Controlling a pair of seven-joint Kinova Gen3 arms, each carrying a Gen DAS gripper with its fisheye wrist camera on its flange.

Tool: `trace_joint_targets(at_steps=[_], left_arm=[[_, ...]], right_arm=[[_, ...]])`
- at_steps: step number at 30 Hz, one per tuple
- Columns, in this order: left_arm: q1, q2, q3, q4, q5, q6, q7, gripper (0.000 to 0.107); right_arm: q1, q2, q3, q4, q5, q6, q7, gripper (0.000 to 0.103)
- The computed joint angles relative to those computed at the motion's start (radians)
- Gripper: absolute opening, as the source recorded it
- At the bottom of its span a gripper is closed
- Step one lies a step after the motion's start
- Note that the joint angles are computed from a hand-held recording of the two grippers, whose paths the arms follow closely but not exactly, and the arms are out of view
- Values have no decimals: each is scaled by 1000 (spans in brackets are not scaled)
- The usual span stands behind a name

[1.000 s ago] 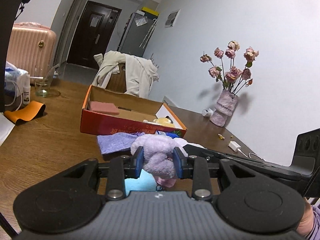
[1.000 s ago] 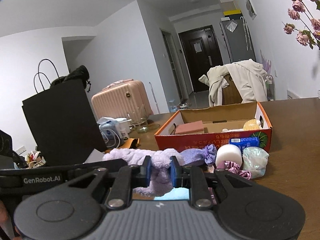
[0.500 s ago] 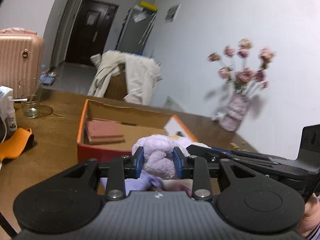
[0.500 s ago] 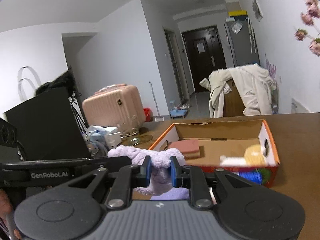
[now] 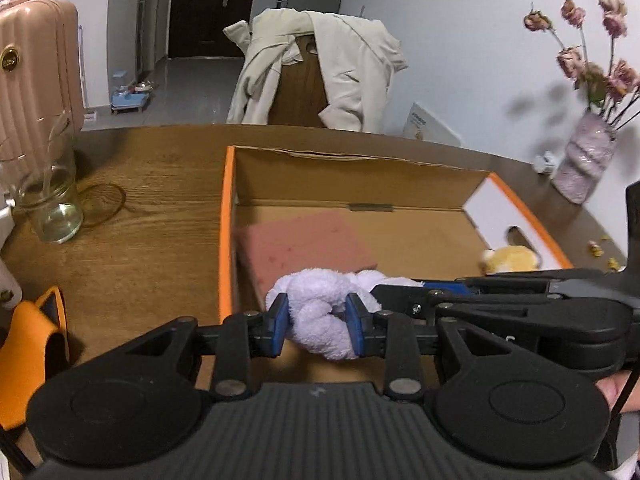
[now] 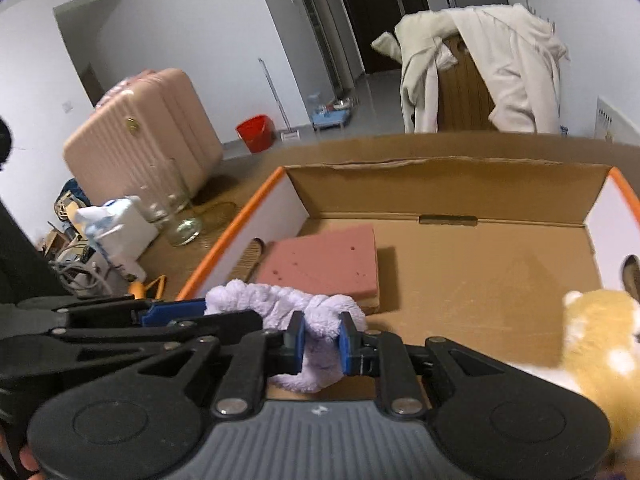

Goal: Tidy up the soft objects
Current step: 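Place the lavender towel bundle in the box beside the sponge, then grasp the purple drawstring pouch with the left and right grippers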

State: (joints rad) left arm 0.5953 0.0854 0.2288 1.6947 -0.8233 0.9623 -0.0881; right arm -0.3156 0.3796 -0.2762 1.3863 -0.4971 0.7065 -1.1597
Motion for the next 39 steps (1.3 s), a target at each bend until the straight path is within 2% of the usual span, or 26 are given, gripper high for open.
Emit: trace_joint_targets(at_steps=[3,6,9,11,13,14,16,17,19,21,24,26,28,31,34,36,39], left_arm=[[41,34,-34,-8,-81,33,-15,29],[-13,49,-16,-26,-52,19,-78,30],[-5,53,-43,-26,-58,4,-79,31],[-6,47,-49,-20,-61,-4,-72,31],[14,47,-57,-16,-92,17,-49,39],[11,41,-47,-8,-109,18,-37,41],[9,18,-41,9,-115,7,-21,53],[8,10,-33,7,-115,15,-21,55],[39,11,-18,-12,-149,80,-6,67],[57,9,11,-29,-183,139,1,69],[72,-22,65,-50,-199,204,6,72],[98,-35,113,-67,-233,285,30,77],[168,-40,119,-79,-273,367,60,82],[236,-36,159,-114,-309,489,90,83],[374,-8,135,-148,-358,611,123,85],[467,23,125,-162,-395,692,158,86],[606,67,133,-153,-442,808,275,94]], right_arm=[[-17,17,0,12,2,-75,1,17],[-32,40,5,-1,25,-97,-35,18],[-41,45,10,-16,49,-96,-75,19],[-51,49,19,-28,72,-92,-102,26],[-44,57,19,-54,79,-57,-123,33],[-38,54,16,-54,78,-52,-127,39],[-29,40,12,-43,75,-63,-129,47],[-20,27,6,-33,71,-68,-121,50],[-6,4,0,-28,63,-65,-108,54],[26,-32,-16,-6,32,-66,-68,55],[40,-115,23,42,-51,-60,19,62],[106,-181,-11,86,-96,-62,100,73],[153,-251,-18,133,-136,-64,182,78],[159,-358,46,202,-207,-55,302,80],[112,-461,160,291,-310,-50,424,86],[129,-530,187,364,-381,-49,505,86],[100,-636,267,490,-462,-51,606,86]])
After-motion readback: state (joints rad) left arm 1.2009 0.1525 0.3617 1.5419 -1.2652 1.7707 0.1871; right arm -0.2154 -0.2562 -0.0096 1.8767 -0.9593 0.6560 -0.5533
